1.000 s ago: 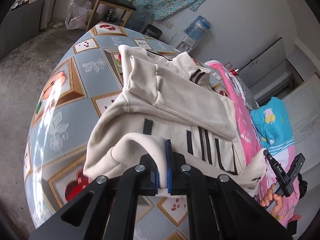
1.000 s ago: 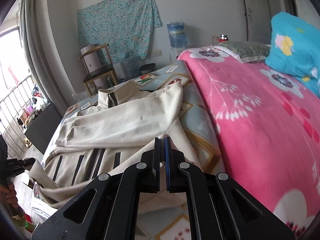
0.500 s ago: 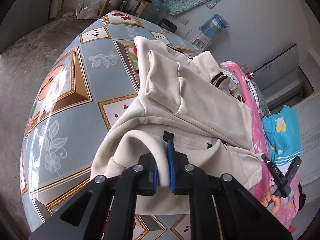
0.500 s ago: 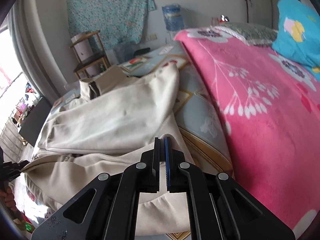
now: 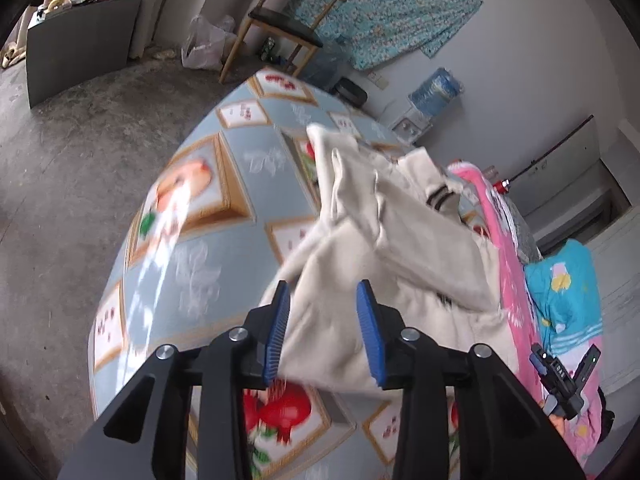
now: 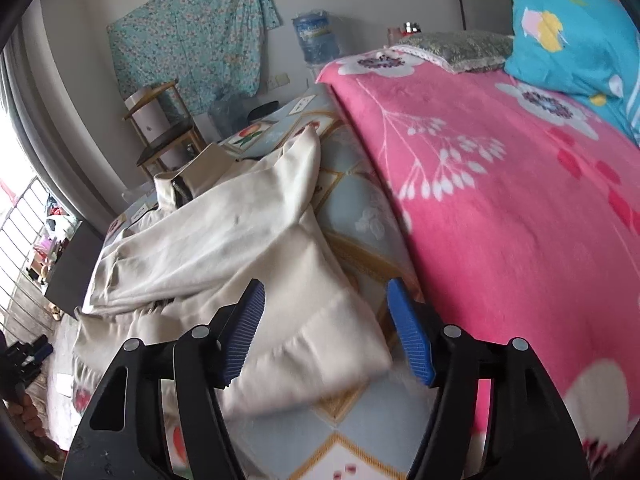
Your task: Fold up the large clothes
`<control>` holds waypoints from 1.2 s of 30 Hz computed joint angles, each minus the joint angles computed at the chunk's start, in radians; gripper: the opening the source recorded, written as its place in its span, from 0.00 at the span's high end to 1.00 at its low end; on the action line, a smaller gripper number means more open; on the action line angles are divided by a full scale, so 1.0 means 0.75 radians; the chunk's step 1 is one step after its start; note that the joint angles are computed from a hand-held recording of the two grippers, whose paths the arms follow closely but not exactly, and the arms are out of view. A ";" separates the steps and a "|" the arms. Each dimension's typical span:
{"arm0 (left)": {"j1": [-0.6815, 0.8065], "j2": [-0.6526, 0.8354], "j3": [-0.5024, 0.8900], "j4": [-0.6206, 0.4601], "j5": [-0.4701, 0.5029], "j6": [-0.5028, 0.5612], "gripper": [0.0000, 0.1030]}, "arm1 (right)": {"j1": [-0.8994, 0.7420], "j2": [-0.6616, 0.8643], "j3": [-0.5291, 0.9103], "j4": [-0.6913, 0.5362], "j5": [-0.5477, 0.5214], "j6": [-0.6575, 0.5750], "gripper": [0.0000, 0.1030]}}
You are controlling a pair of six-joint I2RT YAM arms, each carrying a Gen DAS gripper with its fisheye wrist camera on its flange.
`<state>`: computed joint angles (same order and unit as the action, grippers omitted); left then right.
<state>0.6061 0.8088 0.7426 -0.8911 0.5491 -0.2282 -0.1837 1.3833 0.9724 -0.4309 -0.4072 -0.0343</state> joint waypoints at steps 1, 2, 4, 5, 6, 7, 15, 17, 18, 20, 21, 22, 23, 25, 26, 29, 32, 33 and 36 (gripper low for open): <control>0.010 -0.030 -0.022 -0.039 0.018 0.016 0.65 | -0.011 -0.010 -0.006 -0.022 -0.018 -0.005 0.40; 0.015 -0.051 -0.038 -0.070 0.037 0.027 0.64 | -0.027 -0.029 -0.025 -0.056 -0.048 -0.013 0.40; 0.019 -0.104 -0.084 -0.132 0.091 0.039 0.61 | -0.048 -0.055 -0.054 -0.103 -0.094 -0.016 0.40; 0.018 -0.133 -0.114 -0.164 0.130 0.043 0.59 | -0.052 -0.061 -0.063 -0.118 -0.107 -0.017 0.39; 0.016 -0.160 -0.146 -0.185 0.166 0.038 0.55 | -0.060 -0.071 -0.084 -0.148 -0.129 -0.018 0.39; 0.020 -0.183 -0.179 -0.197 0.200 0.031 0.53 | -0.056 -0.078 -0.102 -0.160 -0.138 -0.003 0.39; 0.187 -0.097 -0.386 -0.028 0.482 -0.135 0.51 | -0.057 0.001 -0.145 -0.172 -0.232 0.088 0.38; 0.212 -0.059 -0.410 0.086 0.539 -0.223 0.51 | -0.067 0.033 -0.147 -0.142 -0.249 0.135 0.38; 0.210 -0.052 -0.420 0.149 0.543 -0.280 0.51 | -0.083 0.069 -0.146 -0.104 -0.289 0.177 0.38; 0.201 -0.037 -0.441 0.265 0.539 -0.395 0.51 | -0.107 0.105 -0.151 -0.046 -0.355 0.235 0.39; 0.196 -0.031 -0.453 0.320 0.535 -0.449 0.51 | -0.116 0.133 -0.150 0.005 -0.399 0.283 0.39; 0.177 -0.043 -0.465 0.372 0.518 -0.520 0.51 | -0.120 0.149 -0.149 0.039 -0.420 0.309 0.39; 0.132 -0.074 -0.474 0.423 0.464 -0.613 0.51 | -0.121 0.164 -0.152 0.083 -0.435 0.344 0.39; 0.061 -0.111 -0.473 0.458 0.378 -0.699 0.53 | -0.111 0.193 -0.153 0.173 -0.439 0.412 0.39; -0.003 -0.131 -0.466 0.473 0.296 -0.746 0.54 | -0.101 0.208 -0.157 0.221 -0.435 0.451 0.39; -0.182 -0.162 -0.439 0.458 0.041 -0.766 0.72 | -0.052 0.187 -0.194 0.320 -0.353 0.496 0.42; -0.353 -0.156 -0.400 0.438 -0.186 -0.691 0.81 | -0.010 0.148 -0.221 0.348 -0.240 0.495 0.62; -0.410 -0.148 -0.378 0.418 -0.261 -0.646 0.83 | 0.002 0.135 -0.224 0.340 -0.189 0.484 0.71; -0.630 -0.144 -0.297 0.353 -0.546 -0.513 0.90 | 0.033 0.084 -0.220 0.303 -0.092 0.442 0.88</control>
<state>0.1336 0.7008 0.5201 -0.6263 0.1396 -0.6128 -0.1586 1.4463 0.8073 -0.2036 -0.4763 0.2974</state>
